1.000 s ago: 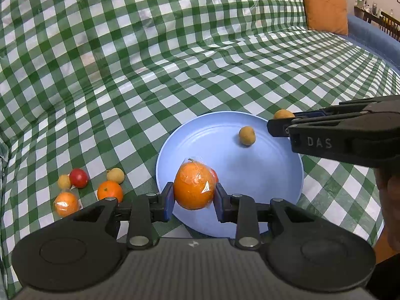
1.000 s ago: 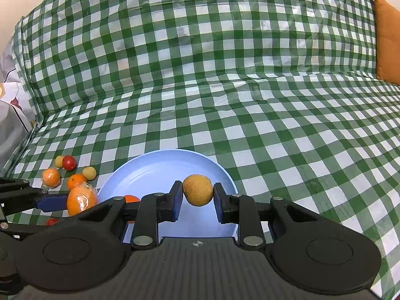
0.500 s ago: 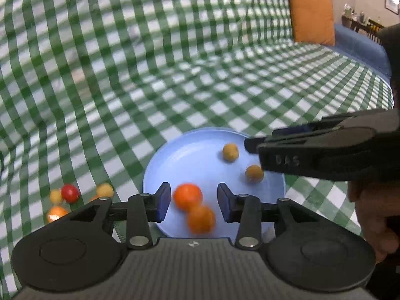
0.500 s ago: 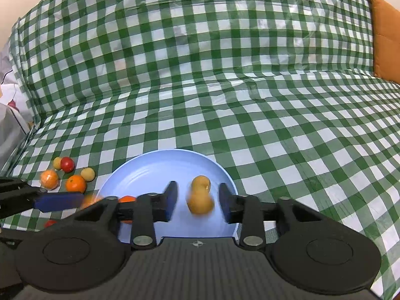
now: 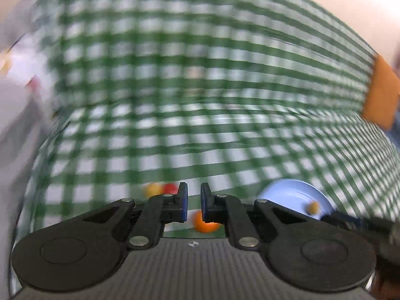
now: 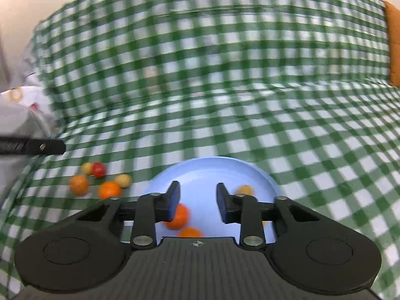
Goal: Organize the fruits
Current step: 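Open the left gripper over the plate while the right gripper releases its plum, then grasp another bagged orange with the left gripper while the right gripper grasps a red tomato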
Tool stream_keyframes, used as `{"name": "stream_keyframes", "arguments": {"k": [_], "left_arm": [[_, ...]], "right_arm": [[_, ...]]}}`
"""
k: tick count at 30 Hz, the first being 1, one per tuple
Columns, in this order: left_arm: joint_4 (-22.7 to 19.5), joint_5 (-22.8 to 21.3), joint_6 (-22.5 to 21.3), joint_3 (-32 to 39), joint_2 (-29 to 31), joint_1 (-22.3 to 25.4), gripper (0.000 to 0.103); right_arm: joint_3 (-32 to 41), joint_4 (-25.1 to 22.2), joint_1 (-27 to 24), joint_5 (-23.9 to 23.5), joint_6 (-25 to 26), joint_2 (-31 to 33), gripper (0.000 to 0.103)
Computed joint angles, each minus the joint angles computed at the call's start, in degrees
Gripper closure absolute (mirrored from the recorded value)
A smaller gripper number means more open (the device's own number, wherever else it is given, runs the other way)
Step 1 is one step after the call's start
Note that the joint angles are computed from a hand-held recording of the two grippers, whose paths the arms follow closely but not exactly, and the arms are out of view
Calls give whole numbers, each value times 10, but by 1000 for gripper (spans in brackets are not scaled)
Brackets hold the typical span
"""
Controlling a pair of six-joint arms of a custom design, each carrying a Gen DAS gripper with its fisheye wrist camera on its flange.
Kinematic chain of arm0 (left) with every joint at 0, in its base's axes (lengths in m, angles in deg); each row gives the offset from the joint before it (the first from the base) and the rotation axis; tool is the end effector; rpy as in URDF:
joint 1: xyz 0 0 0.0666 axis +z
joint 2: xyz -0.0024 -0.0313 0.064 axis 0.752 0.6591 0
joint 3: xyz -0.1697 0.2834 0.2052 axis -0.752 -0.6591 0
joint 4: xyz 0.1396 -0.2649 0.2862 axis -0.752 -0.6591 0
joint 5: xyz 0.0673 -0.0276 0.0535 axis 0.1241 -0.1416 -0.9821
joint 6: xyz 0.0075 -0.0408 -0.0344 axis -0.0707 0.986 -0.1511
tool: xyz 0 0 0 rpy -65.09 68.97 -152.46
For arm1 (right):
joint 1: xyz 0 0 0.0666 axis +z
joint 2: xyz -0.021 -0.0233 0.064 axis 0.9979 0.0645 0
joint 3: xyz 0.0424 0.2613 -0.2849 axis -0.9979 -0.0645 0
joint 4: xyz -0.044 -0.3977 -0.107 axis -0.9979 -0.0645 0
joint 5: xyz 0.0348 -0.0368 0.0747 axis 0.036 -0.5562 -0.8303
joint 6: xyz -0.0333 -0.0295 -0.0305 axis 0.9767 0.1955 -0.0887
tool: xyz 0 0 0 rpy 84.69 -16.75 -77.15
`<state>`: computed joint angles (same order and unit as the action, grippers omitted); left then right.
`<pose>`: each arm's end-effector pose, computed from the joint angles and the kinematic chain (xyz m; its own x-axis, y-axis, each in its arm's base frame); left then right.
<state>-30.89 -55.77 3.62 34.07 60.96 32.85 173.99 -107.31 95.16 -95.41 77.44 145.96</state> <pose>0.4898 -0.1281 0.5591 -0.6336 -0.3011 -0.7126 -0.3064 0.9435 -0.1262 0.5424 0.0931 0.5245 -0.6782 -0.1766 -0.7133 -0.3736 0.9188 0.1277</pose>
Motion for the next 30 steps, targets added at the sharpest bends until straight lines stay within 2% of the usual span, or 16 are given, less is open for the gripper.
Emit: {"name": "stream_keyframes", "arguments": {"k": [3,5,6,7,8,9,10,11,15,18,20,23,24,26,27,30], "left_arm": [[-26,37,52,-10,-7,37,92],[-40,57,62,-10,-4,52,89],[-46,64,65,-10,-1,60,87],[-51,69,67,-13,0,66,79],[-57,74,67,-12,5,71,73],[-60,79,66,-13,8,76,61],[-59,83,64,-15,11,78,57],[-59,85,61,-17,14,80,56],[-44,88,39,-23,29,80,48],[-28,72,12,-23,41,73,43],[-29,55,-6,-17,54,65,42],[-35,42,-31,-10,72,57,42],[-34,37,-40,-10,75,55,42],[-30,29,-54,-12,80,50,57],[-29,24,-59,-14,80,48,60],[-35,18,-51,-7,82,45,61]], "right_arm": [[-6,0,23,-29,17,-1,77],[-2,-15,37,-53,23,6,77],[-3,-19,46,-58,24,8,77],[-5,-20,55,-61,26,9,77],[-5,-24,62,-64,28,10,77],[-3,-32,69,-66,31,14,76],[0,-40,77,-64,34,17,75],[0,-45,85,-59,36,19,73],[0,-57,108,-51,40,27,54],[-2,-64,124,-31,57,33,53],[1,-71,132,-3,70,40,53],[9,-91,135,6,74,48,54],[9,-94,134,4,79,49,59],[8,-100,136,7,93,48,71],[5,-100,137,8,102,46,70],[-2,-89,133,8,116,37,71]]}}
